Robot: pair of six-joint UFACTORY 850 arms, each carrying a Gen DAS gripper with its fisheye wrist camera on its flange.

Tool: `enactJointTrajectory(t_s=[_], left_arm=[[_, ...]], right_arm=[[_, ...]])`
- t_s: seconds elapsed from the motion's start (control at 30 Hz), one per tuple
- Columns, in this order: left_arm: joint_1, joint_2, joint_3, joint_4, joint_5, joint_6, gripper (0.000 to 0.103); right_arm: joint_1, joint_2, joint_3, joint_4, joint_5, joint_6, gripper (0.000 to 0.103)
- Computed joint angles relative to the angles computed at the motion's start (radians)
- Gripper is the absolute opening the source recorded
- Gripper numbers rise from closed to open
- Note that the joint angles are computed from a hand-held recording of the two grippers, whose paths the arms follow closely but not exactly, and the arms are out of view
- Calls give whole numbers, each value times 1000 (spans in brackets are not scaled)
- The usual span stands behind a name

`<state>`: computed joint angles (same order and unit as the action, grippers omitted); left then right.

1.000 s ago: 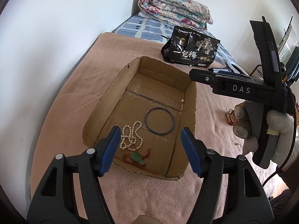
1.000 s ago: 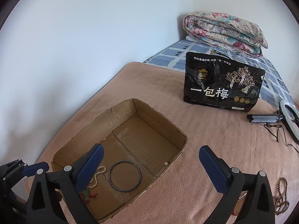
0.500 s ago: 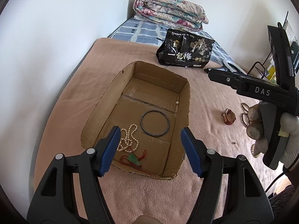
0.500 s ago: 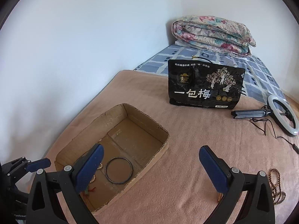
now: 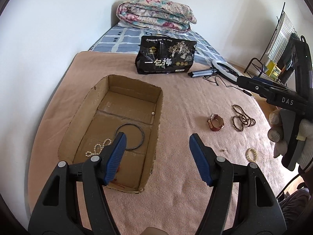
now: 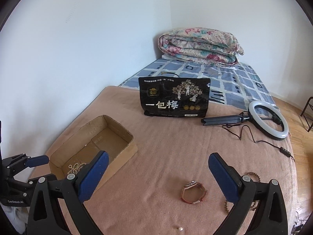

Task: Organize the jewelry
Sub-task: 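Move both tools back toward the watch and wooden bead necklace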

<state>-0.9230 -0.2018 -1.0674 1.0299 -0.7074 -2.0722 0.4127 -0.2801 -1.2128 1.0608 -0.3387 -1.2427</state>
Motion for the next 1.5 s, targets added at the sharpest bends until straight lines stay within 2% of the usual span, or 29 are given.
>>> enactJointTrajectory(t_s=[0.17,0.37,0.57,0.63,0.8,0.97,1.13,1.23,1.5], left_arm=[[-7,-53,-74,-2,24,52,69],[-1,-114,-151,18,90,66,69],[9,-191,-242,11,125,109,68],[17,-218,-271,-5,146,130,64],[45,-276,-325,-54,215,180,63],[73,-337,-382,-143,255,282,58],[103,-397,-423,-219,309,335,58],[122,-436,-450,-288,343,381,53],[155,-516,-511,-376,381,421,53]], right_arm=[[-77,31,35,27,-2,-21,103],[-175,44,51,42,1,-34,103],[-259,14,28,1,14,18,103],[-276,0,23,16,31,-17,103],[-300,-70,-28,-109,16,37,103],[-322,-167,-104,-263,-24,193,103],[-348,-253,-176,-282,-100,246,103],[-348,-301,-219,-316,-136,275,103],[-340,-405,-326,-379,-244,326,101]])
